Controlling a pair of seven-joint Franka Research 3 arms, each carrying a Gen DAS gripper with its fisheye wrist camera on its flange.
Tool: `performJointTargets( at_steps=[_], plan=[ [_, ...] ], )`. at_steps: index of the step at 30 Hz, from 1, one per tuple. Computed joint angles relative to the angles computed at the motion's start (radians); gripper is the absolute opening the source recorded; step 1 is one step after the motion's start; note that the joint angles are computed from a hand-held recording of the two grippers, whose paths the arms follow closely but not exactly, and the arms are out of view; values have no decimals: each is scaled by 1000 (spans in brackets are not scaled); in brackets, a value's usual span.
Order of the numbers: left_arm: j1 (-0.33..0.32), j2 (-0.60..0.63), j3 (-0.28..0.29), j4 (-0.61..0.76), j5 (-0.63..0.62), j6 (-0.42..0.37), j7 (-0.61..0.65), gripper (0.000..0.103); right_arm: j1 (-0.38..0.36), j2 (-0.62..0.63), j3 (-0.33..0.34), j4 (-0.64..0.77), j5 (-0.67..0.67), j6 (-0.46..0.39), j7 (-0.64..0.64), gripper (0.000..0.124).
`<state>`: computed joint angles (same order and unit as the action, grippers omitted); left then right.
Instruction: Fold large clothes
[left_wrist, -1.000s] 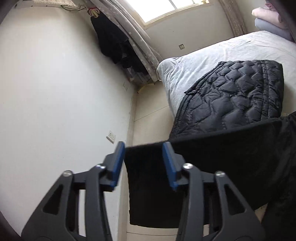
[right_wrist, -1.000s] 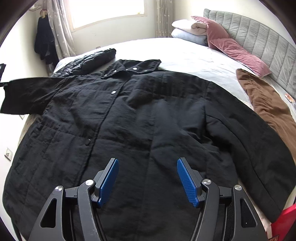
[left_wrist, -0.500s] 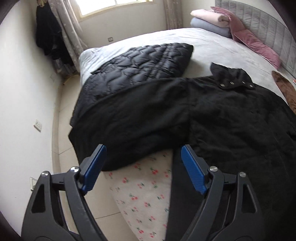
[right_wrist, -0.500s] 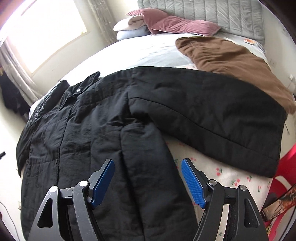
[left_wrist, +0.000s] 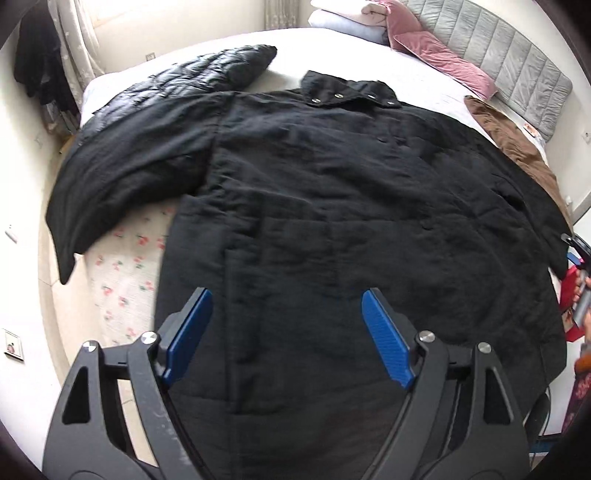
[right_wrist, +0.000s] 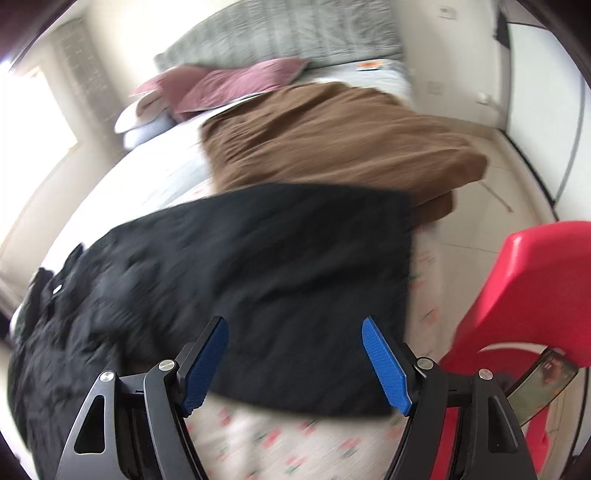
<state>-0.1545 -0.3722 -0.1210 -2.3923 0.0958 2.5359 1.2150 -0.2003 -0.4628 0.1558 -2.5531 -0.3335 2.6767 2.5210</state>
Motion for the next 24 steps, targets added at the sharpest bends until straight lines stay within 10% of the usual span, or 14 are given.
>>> performJointTargets(
  at_steps=[5, 8, 9, 17, 20, 24],
  plan=[
    [-19, 82, -48, 82, 26, -29, -31, 83, 17, 112, -90, 11, 70, 91, -53, 71],
    [-42, 148, -70, 150, 40, -25, -31, 83, 20, 88, -90, -3, 110, 159, -122, 13],
    [-49, 172, -77, 173, 48, -20, -29, 83, -29, 59, -40, 1, 38, 167, -94, 12],
    [-112, 325, -118, 311, -8, 23, 24, 83, -242, 148, 162, 347, -374, -55, -77, 13],
    [-128, 317, -122, 294, -74, 43, 58, 83, -212, 226, 167, 429, -396, -181, -68, 25],
    [-131, 239, -107, 226, -105, 48, 85, 83, -78, 117, 39, 306, -186, -45, -175, 63]
  ],
)
